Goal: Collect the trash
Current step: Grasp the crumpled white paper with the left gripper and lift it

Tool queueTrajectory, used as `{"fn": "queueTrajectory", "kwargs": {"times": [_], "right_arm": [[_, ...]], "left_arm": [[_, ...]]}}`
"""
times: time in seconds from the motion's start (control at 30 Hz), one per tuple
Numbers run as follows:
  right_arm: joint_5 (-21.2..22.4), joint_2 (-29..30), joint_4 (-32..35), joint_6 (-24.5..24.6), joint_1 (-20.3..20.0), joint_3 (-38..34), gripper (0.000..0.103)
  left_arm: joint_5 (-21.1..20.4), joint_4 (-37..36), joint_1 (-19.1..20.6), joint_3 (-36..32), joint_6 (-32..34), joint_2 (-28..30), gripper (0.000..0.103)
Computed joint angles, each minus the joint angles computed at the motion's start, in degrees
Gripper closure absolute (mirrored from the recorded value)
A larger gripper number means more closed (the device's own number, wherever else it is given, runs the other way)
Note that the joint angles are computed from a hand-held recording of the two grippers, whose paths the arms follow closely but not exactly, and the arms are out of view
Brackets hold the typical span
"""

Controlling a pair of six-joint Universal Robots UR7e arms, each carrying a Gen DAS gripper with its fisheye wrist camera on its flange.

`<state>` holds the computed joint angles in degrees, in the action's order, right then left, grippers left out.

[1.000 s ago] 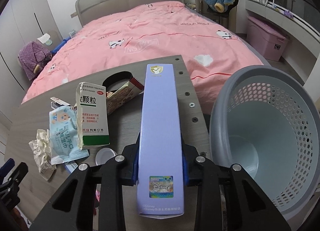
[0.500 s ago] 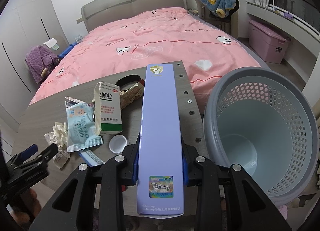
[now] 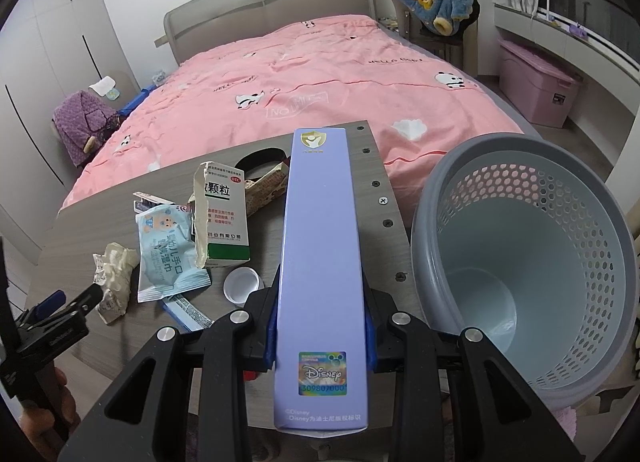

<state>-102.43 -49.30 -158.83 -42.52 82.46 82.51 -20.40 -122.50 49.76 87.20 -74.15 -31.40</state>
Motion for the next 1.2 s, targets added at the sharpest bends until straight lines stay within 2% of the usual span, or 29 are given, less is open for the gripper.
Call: {"fn": "queueTrajectory", "kwargs": {"times": [0.13, 0.3, 0.43, 0.53, 0.67, 0.9, 0.93, 1.0, 1.03, 1.07, 1.13, 1.2], "right_arm": [[-0.16, 0.08, -0.12, -0.12, 0.01, 0.05, 0.072], [-0.10, -0.08, -0.49, -0.18, -0.12, 0.47, 0.072], [0.15, -0.29, -0.68, -0.10, -0.34, 0.60, 0.072], [0.12, -0.32, -0.46, 0.09, -0.45, 0.46, 0.072], [0.14, -0.42, -0.46, 0.08, -0.50, 0.69, 0.072], [-0.04, -0.48, -0.47, 0.41, -0.48, 0.88, 0.072], [-0.06, -0.49, -0.49, 0.40, -0.46, 0.97, 0.072], [-0.12, -0.53, -0.44, 0.37, -0.41, 1.11, 0.072], [-0.12, -0.57, -0.31, 0.37, -0.41, 1.11, 0.072], [-0.11, -0.59, -0.27, 0.37, -0.40, 1.13, 0.072], [-0.07, -0.60, -0.23, 0.36, -0.41, 1.10, 0.072], [-0.08, -0.65, -0.31, 0.36, -0.39, 1.16, 0.072]], "left_arm": [[-1.48, -9.87, -0.27, 0.27, 8.33, 0.95, 0.009], [-2.51, -13.01, 0.46, -2.84, 13.35, 2.95, 0.009], [-3.57, -13.42, 1.49, -4.15, 13.84, 3.72, 0.009], [-4.66, -17.53, 2.25, -4.28, 17.00, 4.23, 0.009], [-5.65, -17.17, 3.20, -5.63, 17.87, 4.91, 0.009], [-6.59, -25.03, 3.80, -3.97, 22.76, 4.95, 0.009], [-6.78, -26.50, 3.79, -3.56, 23.61, 4.87, 0.012], [-7.81, -29.26, 3.91, -2.85, 25.52, 4.71, 0.028], [-8.48, -29.29, 4.03, -2.78, 25.75, 4.59, 0.045], [-7.76, -27.84, 3.96, -2.93, 25.04, 4.56, 0.054], [-8.52, -28.78, 4.01, -2.66, 25.92, 4.42, 0.065], [-9.18, -30.21, 3.97, -1.95, 26.18, 4.08, 0.069]]}}
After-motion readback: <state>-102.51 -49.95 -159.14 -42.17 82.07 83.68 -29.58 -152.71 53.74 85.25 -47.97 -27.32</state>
